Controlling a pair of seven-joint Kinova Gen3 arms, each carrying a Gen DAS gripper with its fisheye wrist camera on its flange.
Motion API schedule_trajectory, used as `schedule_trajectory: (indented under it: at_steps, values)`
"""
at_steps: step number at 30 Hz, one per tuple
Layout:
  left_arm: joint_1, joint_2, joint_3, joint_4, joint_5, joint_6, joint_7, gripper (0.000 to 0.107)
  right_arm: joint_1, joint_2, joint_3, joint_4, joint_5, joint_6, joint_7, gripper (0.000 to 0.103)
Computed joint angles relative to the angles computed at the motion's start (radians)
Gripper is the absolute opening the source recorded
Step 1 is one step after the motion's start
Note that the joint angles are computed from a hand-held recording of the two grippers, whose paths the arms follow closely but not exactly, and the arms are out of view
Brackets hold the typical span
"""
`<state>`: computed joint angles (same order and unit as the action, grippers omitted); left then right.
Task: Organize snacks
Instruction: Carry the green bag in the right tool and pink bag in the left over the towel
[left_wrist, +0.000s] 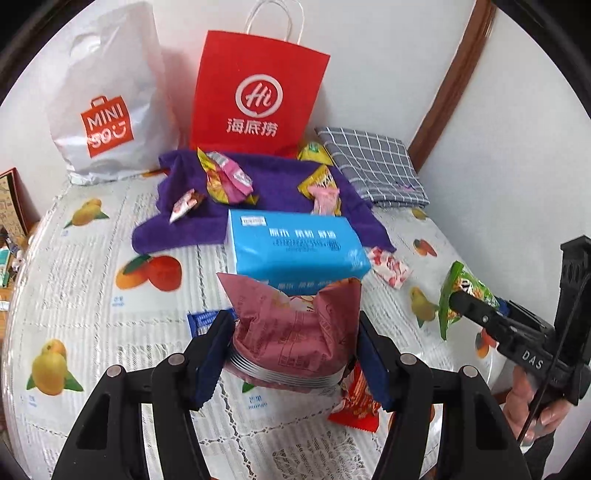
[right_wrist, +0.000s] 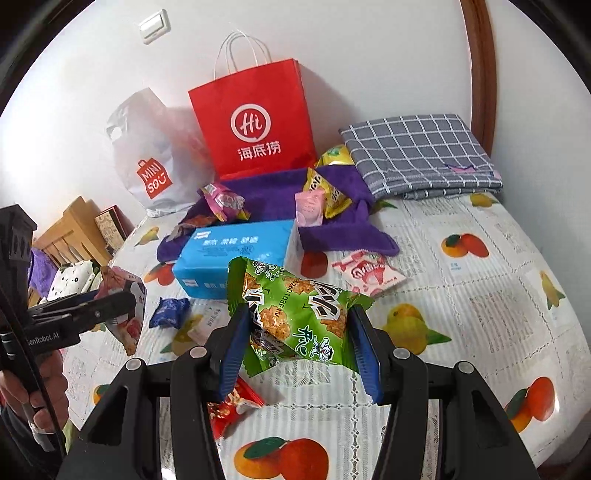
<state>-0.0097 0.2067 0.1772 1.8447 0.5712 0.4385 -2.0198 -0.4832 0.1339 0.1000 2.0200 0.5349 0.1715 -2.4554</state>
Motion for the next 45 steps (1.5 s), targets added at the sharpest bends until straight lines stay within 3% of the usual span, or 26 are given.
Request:
schedule_trajectory:
  at_steps: [4, 14, 25, 32, 45]
  values:
    - [0.014, -0.005, -0.019, -0.025, -0.027, 0.014, 0.052, 0.063, -0.022, -0.009, 0.014, -0.016, 0.04, 0.017, -0.042, 0.053]
    - [0.029, -0.009, -0.027, -0.093, -0.075, 0.025, 0.137, 0.063, 0.025, -0.01, -0.041, -0.084, 0.048, 0.054, -0.039, 0.053]
    - [0.017, 0.019, -0.027, -0.184, -0.088, 0.041, 0.172, 0.063, 0.05, 0.025, -0.066, -0.182, 0.011, 0.082, 0.04, 0.053]
    - [-0.01, 0.059, -0.013, -0.244, -0.074, 0.047, 0.16, 0.063, 0.077, 0.071, -0.071, -0.254, -0.088, 0.089, 0.16, 0.053]
    - [-0.007, 0.147, -0.011, -0.372, -0.139, 0.079, 0.212, 0.063, 0.127, 0.178, -0.064, -0.404, -0.278, 0.102, 0.366, 0.053]
